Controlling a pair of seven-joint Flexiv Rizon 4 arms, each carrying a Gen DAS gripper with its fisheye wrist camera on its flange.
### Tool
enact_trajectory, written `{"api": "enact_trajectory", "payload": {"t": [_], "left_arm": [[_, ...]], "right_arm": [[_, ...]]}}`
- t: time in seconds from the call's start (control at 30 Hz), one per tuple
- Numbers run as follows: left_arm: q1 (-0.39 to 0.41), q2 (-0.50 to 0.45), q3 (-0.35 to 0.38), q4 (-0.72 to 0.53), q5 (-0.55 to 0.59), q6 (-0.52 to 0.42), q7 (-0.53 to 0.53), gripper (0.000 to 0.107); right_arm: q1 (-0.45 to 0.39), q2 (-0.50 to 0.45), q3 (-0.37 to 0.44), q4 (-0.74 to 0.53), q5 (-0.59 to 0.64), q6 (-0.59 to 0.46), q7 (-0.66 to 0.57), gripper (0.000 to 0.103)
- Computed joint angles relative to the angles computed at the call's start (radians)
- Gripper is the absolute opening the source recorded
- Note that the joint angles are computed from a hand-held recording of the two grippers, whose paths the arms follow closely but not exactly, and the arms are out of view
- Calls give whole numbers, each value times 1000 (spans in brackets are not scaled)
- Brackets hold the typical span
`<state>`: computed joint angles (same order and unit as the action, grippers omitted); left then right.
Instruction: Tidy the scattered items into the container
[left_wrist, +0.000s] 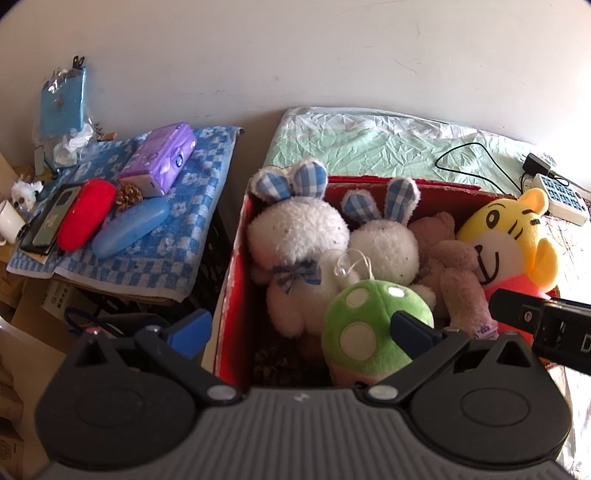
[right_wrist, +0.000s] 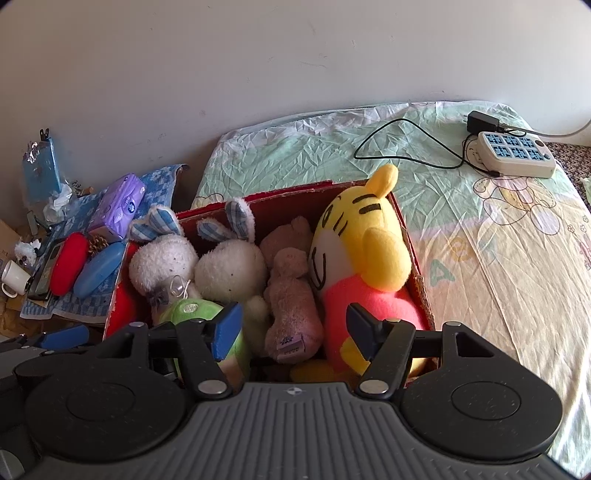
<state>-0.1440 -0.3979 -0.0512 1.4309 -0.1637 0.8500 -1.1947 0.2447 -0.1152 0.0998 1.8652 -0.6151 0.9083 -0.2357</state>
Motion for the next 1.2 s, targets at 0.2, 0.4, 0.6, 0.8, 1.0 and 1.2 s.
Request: {"api": "enact_trajectory", "payload": {"t": [0.2,0.4,0.6,0.8,1.0,1.2], "left_arm": [[-5,44,4,60,17,51,13,103],[2,68,-3,96,-9,52,36,103],[5,98,-20,142,-48,48,92,103],[-1,112,-21,165,-64,47,119,103],[-1,107,-17,162,-65,34,122,103],[6,92,-13,143,-67,28,109,103]], "right_arm": [[10,28,14,7,-19,-45,-21,69],[9,48,25,23,-16,-63,8,70],[9,73,37,43,-37,-84,47,71],[9,83,45,51,-37,-96,63,71],[12,80,48,48,-34,-107,70,72],[17,64,44,37,-38,-94,63,72]]}}
